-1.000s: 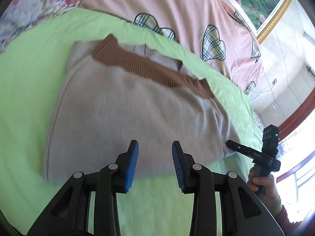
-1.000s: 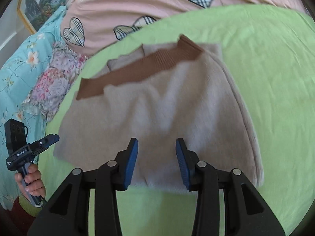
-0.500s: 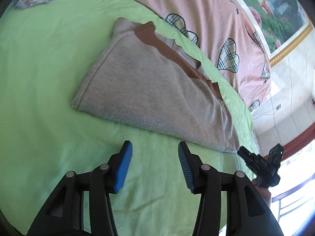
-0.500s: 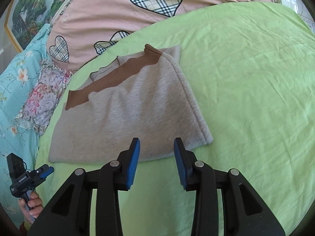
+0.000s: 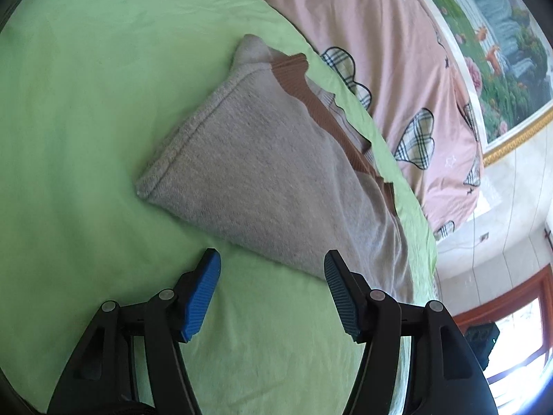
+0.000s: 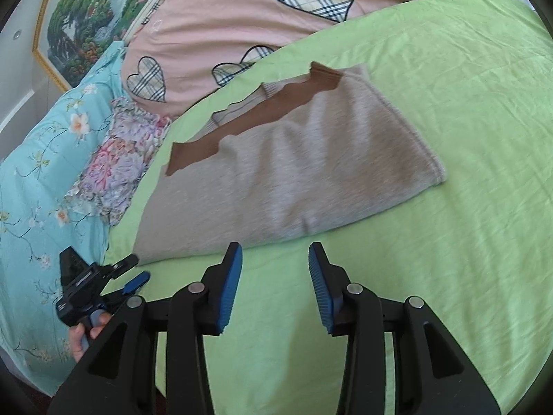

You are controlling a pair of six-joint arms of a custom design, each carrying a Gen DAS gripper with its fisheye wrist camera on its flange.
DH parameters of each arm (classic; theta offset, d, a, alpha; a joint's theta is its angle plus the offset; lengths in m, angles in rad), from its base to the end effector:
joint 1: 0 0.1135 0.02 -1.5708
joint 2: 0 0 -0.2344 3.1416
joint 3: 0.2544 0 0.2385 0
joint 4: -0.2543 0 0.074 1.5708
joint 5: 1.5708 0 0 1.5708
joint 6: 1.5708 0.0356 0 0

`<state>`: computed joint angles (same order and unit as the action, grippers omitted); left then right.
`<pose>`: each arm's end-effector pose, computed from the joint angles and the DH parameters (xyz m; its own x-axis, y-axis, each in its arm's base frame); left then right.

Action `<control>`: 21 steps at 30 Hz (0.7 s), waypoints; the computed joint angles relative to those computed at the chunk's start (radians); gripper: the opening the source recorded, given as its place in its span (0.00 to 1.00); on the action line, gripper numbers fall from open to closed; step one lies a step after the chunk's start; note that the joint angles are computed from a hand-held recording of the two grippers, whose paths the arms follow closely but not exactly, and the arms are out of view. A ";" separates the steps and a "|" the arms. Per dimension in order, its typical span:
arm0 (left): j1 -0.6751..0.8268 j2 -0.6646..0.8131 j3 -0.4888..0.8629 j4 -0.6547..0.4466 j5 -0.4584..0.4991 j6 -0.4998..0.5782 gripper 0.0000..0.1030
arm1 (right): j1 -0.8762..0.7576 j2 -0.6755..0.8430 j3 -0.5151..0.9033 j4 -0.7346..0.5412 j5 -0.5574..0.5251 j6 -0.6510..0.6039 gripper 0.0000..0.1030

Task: Fold small clothes
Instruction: 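Withdraw both open tools from the folded sweater, then grasp the folded sweater edge with the left tool and lift it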

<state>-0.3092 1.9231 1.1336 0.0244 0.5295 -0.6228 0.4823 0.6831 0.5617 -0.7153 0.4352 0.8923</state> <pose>0.3580 -0.1332 0.1394 -0.8915 -0.2437 -0.3819 0.1104 0.7006 -0.7049 0.1361 0.0543 0.2142 -0.5454 0.5113 -0.6642 0.4051 0.8545 0.3252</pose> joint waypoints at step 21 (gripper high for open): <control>-0.084 0.157 0.422 -0.174 -0.248 0.057 0.07 | -0.256 0.030 0.033 0.104 -0.194 -0.201 0.43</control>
